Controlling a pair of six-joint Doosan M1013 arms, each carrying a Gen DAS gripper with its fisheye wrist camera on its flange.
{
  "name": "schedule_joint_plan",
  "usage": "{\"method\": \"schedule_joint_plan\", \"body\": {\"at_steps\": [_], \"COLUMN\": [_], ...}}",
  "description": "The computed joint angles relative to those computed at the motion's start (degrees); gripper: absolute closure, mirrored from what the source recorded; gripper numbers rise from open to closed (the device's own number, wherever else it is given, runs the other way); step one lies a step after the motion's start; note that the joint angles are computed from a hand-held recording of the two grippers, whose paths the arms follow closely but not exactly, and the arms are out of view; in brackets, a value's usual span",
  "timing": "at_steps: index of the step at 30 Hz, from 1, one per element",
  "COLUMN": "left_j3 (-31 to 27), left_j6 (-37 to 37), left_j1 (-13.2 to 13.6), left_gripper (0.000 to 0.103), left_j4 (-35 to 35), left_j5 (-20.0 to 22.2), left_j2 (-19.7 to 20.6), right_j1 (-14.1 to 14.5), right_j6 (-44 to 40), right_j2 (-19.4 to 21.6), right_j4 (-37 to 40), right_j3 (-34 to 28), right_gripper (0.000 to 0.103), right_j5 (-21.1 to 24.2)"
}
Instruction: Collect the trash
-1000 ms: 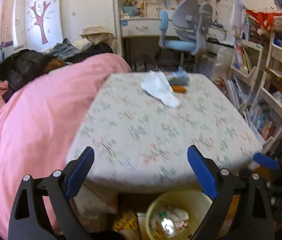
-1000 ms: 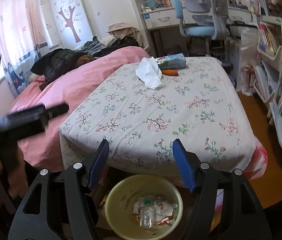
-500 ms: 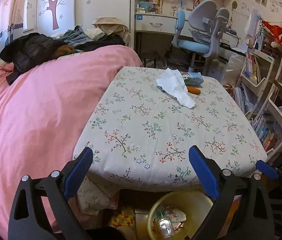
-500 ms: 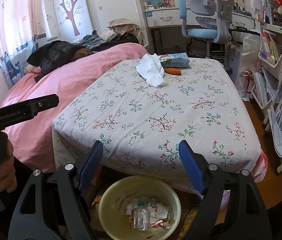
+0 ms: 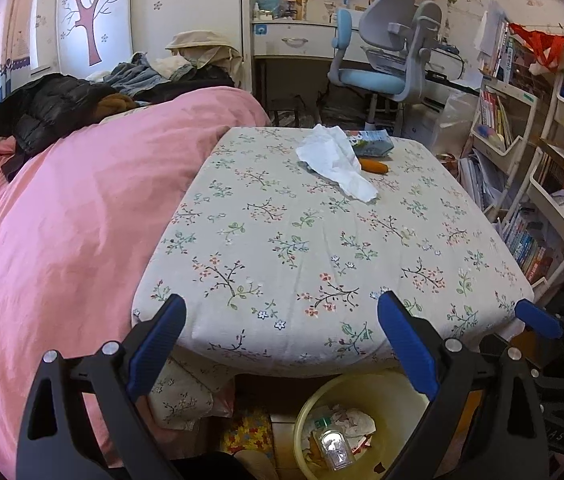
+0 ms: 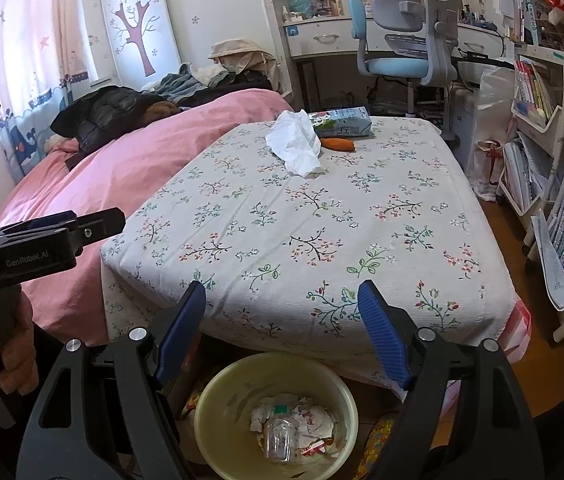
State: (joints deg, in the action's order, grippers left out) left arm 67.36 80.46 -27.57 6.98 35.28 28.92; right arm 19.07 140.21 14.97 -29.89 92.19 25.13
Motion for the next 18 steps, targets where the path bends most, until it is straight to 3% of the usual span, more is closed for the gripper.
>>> {"method": "schedule_joint_plan", "body": {"at_steps": [18], "left_j3": [-0.56], "left_j6": [0.81], "left_j1": [0.39], "left_gripper": [0.011], "left_j4": [-2.86], "left_j5": [0.83], "left_j2": [0.32], "right_j1": [-0.01], "right_j6": [-0.23], "right_j2": [0.03], "right_j4": [0.01], "right_j3": [0.00], "right_gripper": [0.027], "right_j5": [0.00]}}
